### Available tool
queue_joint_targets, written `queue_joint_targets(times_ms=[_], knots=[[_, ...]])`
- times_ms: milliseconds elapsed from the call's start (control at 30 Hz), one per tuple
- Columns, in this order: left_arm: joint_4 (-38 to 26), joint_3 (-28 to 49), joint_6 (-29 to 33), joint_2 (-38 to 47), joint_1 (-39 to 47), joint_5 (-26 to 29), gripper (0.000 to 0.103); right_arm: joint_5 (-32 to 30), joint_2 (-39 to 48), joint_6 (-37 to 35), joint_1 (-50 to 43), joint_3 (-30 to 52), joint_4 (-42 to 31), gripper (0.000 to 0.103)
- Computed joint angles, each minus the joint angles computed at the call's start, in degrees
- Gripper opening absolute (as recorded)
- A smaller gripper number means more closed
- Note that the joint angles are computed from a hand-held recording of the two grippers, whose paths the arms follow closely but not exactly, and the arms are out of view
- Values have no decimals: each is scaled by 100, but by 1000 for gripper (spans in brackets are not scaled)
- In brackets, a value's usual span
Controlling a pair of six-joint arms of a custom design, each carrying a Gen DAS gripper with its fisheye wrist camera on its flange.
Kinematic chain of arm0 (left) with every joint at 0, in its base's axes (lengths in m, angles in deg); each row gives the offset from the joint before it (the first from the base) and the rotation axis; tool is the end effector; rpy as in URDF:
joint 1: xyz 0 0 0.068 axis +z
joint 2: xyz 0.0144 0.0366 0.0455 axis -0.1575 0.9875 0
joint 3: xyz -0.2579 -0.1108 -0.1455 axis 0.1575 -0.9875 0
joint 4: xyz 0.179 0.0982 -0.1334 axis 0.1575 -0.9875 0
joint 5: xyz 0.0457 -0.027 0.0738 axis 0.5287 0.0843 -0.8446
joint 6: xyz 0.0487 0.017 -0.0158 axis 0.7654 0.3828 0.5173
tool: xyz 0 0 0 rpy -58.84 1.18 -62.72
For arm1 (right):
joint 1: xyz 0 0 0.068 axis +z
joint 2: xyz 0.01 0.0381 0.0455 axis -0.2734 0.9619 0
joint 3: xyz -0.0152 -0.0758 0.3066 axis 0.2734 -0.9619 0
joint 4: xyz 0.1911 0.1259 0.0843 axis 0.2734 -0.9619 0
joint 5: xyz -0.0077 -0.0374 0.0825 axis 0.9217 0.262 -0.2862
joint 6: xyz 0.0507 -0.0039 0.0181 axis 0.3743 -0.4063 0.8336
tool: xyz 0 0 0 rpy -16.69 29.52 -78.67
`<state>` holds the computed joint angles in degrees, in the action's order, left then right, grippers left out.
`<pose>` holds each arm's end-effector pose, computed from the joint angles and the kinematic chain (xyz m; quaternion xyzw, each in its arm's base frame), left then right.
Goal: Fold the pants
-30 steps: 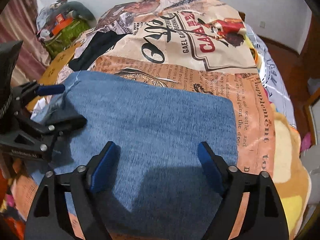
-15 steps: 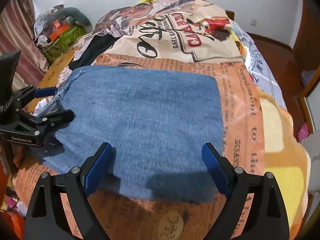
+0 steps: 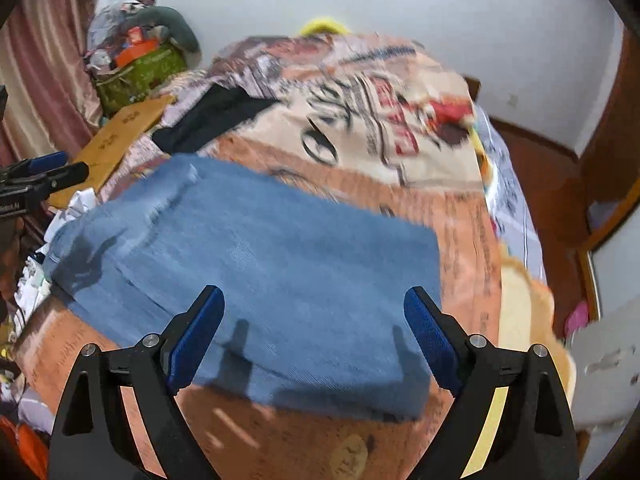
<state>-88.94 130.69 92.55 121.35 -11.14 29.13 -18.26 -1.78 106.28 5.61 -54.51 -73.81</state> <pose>0.3218 -0.0205 0.2414 0.1675 0.9098 -0.0796 0.3712 0.2256 0.0814 0.2090 0.0237 0.9444 0.0257 0.3269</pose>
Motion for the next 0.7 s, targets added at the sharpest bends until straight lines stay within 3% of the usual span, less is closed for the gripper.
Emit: queue_joint_targets(times_ms=[100,267,400,567,700], knots=[[217,-132,78,-128,659,327,103,49,180,10,171,339,43,90],[297,-250,341,17,1535,196,103,-46,633,26,461,853,199,90],[-270,-43,532,545,2356,385,103,-65,1149,-86,808,1282,149,90],[-678,132,518,1252,2850,112,103,33,1705,-196,1102,1506,200,90],[-1736,685,640,2111,3440,733,103,-189,2107,-140,1141,1728,-7,90]])
